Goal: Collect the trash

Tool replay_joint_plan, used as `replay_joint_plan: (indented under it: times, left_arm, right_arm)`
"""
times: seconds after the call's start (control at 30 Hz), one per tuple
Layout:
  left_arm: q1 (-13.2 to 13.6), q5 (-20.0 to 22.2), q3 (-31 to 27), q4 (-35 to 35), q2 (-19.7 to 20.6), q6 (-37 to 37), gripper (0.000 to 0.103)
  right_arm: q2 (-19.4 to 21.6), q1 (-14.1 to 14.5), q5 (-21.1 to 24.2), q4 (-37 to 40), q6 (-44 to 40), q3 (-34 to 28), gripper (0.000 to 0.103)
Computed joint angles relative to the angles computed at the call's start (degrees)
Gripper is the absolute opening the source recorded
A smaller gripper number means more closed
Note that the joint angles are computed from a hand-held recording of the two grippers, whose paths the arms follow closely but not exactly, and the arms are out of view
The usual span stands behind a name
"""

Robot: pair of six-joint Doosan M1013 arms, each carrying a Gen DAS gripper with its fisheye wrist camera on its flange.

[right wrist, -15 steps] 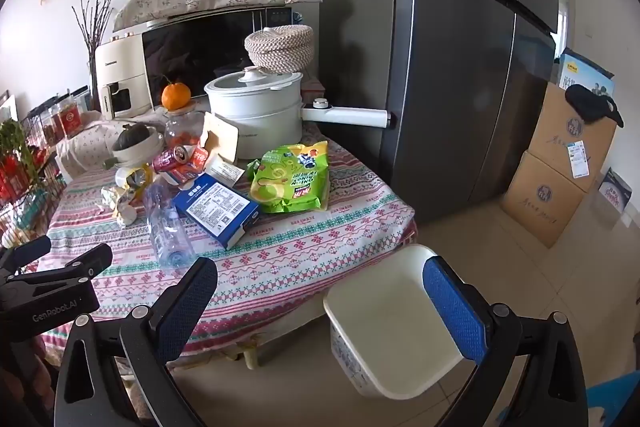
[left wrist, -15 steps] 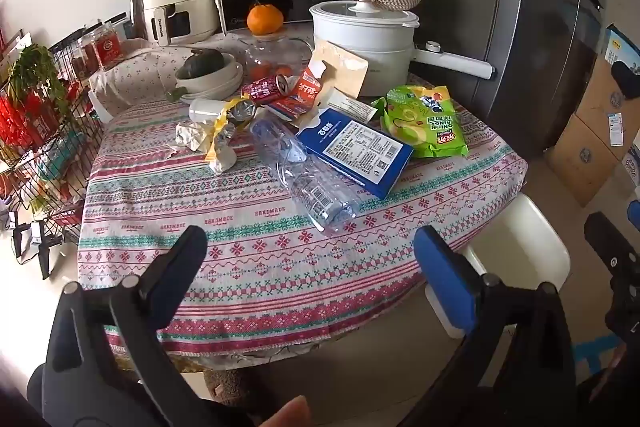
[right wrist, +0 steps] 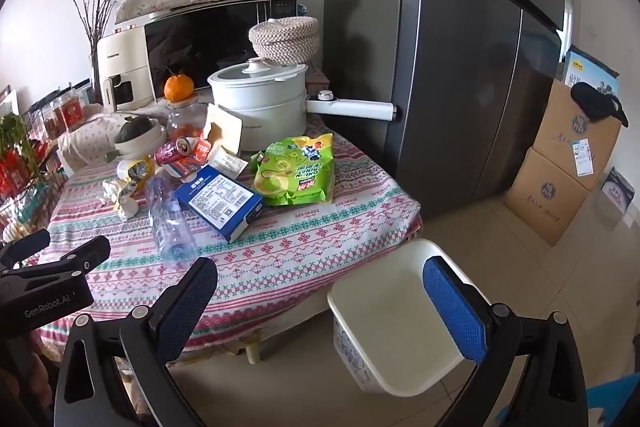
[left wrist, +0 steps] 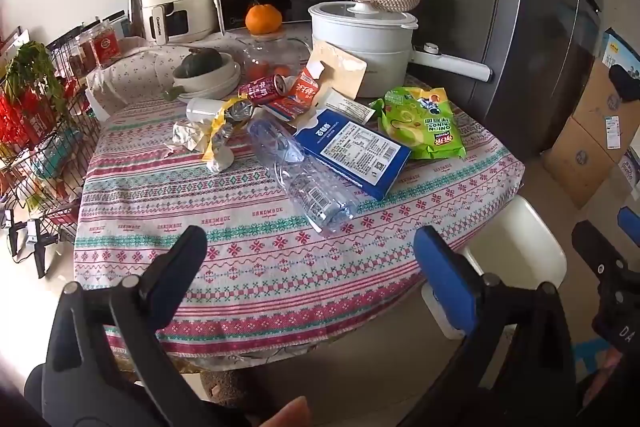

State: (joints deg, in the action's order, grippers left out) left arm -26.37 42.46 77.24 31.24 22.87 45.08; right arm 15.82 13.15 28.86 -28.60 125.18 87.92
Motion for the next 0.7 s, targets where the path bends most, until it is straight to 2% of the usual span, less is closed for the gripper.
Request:
replay_joint_plan:
  times: [0.23, 0.7]
  left_arm:
    - [-0.1, 0.9, -0.5, 0.6, 0.4, -0.9, 0.103]
    - [0.0, 0.6, -0.1, 1.2, 0.4, -1.5, 0.103]
  right_arm:
    - [0.0, -0.4, 0.2, 2.7, -2.1, -0.2, 0.103]
    - [0.0, -0.4, 0.5, 2.8, -1.7, -0.1, 0.103]
